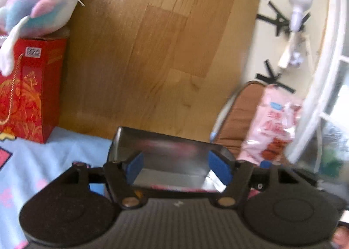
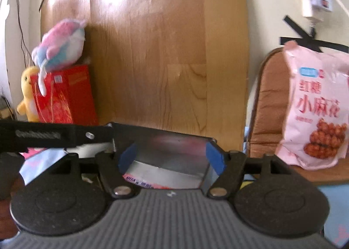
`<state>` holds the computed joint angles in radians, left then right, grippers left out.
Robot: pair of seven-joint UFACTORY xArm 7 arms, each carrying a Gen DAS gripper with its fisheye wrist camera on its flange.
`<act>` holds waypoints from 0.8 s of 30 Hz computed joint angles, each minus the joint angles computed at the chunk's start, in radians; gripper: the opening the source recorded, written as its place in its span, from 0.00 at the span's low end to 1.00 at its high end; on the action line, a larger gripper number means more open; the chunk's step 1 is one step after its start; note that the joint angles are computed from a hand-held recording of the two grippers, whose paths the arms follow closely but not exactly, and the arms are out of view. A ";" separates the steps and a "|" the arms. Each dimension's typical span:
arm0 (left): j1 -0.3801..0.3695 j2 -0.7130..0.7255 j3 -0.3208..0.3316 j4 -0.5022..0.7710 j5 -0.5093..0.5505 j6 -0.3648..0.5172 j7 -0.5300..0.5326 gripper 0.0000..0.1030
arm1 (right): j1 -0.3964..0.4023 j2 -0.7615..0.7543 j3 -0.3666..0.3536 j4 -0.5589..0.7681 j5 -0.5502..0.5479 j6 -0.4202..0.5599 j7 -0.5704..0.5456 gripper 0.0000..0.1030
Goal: Organize snacks
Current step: 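Lower the candy box into the black tin and open the left gripper, then grasp the clear bag of white wafer cakes with the left gripper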
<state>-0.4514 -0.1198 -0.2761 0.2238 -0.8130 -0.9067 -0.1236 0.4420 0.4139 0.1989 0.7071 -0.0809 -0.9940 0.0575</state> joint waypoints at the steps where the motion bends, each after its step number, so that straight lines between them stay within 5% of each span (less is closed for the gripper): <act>1: -0.015 -0.023 -0.011 -0.026 0.000 0.004 -0.019 0.66 | -0.020 -0.009 0.005 -0.032 -0.022 -0.013 0.037 0.74; 6: -0.102 -0.023 -0.082 -0.105 -0.038 -0.001 -0.094 0.69 | -0.114 -0.010 0.013 -0.141 -0.142 -0.005 0.240 0.75; 10: -0.113 0.027 -0.048 -0.119 0.081 0.040 -0.231 0.65 | -0.232 0.030 0.037 -0.141 -0.354 0.036 0.487 0.74; 12: -0.093 0.049 -0.007 -0.137 0.234 0.042 -0.336 0.56 | -0.276 0.050 0.054 -0.116 -0.484 0.050 0.601 0.64; 18: -0.094 0.027 -0.022 -0.167 0.270 0.034 -0.391 0.50 | -0.267 0.017 0.055 -0.159 -0.574 0.004 0.611 0.52; 24: -0.135 0.021 -0.066 -0.215 0.237 -0.002 -0.439 0.50 | -0.254 0.008 0.021 -0.202 -0.611 -0.024 0.623 0.51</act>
